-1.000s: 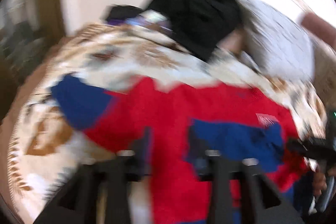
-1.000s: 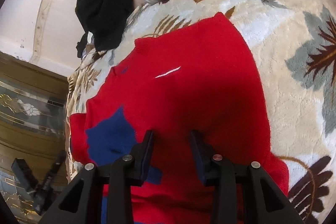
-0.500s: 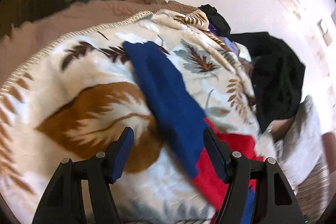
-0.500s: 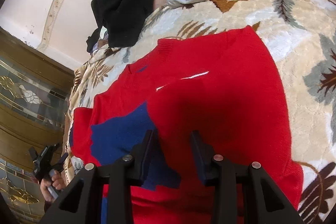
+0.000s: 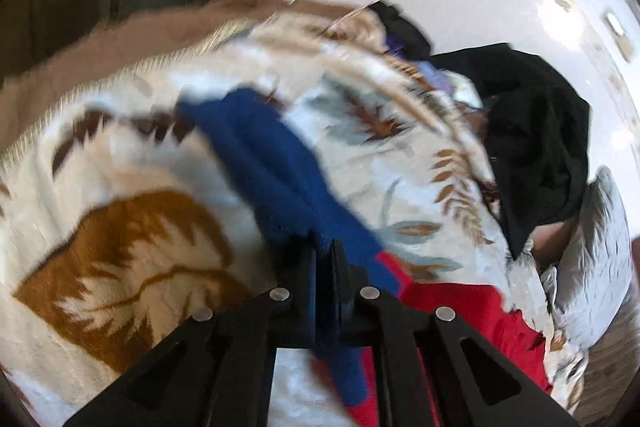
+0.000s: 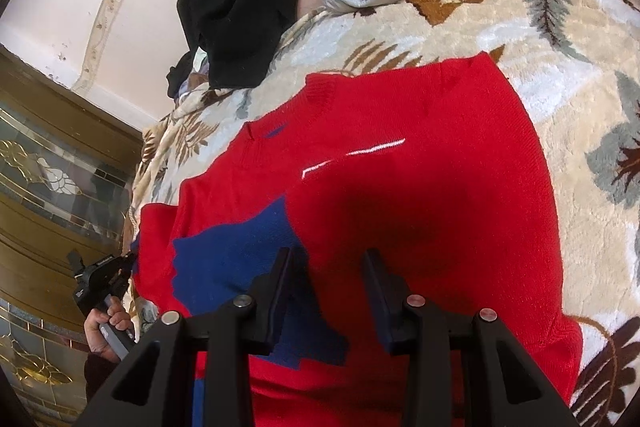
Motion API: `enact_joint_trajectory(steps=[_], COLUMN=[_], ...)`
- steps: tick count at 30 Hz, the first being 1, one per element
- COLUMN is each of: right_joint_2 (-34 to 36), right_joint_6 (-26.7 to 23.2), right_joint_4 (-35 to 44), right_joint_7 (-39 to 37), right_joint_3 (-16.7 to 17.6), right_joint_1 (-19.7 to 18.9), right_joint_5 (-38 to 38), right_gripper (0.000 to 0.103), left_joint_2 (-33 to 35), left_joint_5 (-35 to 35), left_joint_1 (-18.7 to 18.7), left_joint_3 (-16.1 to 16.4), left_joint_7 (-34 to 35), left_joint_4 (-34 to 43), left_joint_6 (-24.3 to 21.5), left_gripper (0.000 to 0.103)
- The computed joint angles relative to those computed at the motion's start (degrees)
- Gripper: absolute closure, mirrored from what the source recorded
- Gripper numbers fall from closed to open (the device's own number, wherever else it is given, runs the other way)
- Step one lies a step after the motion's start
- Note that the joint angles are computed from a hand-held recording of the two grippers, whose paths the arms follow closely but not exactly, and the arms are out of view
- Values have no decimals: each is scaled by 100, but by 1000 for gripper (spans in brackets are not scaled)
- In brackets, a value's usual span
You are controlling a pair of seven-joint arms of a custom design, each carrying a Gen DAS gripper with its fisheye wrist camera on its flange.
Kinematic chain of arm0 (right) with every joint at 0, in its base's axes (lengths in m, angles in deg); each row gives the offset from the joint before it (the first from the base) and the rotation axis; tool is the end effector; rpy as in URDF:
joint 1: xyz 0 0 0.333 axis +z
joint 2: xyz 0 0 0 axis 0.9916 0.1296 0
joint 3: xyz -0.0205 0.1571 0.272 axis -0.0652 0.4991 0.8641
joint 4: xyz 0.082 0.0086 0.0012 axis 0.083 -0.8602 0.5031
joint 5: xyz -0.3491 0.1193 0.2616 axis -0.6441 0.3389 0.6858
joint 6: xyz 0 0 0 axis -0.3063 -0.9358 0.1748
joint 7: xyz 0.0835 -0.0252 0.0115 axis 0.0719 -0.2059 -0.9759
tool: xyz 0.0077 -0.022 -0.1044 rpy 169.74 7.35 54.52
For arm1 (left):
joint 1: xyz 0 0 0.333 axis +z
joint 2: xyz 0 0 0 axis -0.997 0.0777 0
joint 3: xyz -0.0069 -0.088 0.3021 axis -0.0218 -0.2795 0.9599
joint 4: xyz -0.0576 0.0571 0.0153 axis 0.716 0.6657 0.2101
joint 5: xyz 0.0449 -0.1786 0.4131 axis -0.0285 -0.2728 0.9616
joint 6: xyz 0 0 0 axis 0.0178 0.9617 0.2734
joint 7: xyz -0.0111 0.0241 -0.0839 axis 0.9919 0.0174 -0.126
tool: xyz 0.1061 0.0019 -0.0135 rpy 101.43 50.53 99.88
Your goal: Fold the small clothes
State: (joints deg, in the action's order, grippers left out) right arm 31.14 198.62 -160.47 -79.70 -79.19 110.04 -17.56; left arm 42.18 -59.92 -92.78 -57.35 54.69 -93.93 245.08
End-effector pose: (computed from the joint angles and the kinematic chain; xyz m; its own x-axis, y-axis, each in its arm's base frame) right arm 0.4807 0.4001 0.4116 -0.4339 -0.6941 -0.5745 -0.6108 0.6953 -0.3788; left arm 0.7513 -0.1835 0.4103 0.0443 -0.9053 0.4225 -0.7657 -0.3024 -0.5677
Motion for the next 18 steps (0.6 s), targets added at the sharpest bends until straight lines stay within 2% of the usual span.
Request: enact_joint_trajectory(steps=[2,7,8,11,13,14,15,16,18], right_joint_2=[-57,-289,-329,-509,-633,-713,-788,-859,-1025], right_joint_6=[-36,-168,-183,-313,-447,-505,-524,-534,-581], right_joint_4=[-25,-133,-156,-256,-323,-379,-439,-505,-660], right_joint_7=[129,651,720,967,1021,1077,1152,1229,1306], right_joint_3=[3,70,89,168,225,250,273,297,325], right_joint_1=[3,-51,-71,-129,-165,-189,-223,-258,-323], right_joint_5=[-113,-569,-626,-836,-876,-903,-944,-986,-910], right_gripper=[63,63,63,63,63,63,63,63,63], left_joint_2=[-249,-856,-956,-1221,-1298,-1326,-1316,-1316,-1251], left_joint_5=[208,-110,-362,-1695,-2079,-2348,-2410,-2266,-1150], left_joint_1=[-129,40,152,697,674,708,656,520,-80], left_joint_3=[54,-624,-888,-2004,-2317,-2521,-2640,-2587,-2155], left_joint_7=[64,1311,1748,3568,4337,4804,5177,5246,4722], left_joint_4=[-209,-710,-797,-979,-1028,-1039,-1004,-1000,-952], left_joint_6=[250,707,786,796,759,566,150,-101,-532], left_gripper=[98,98,98,98,98,98,97,96,94])
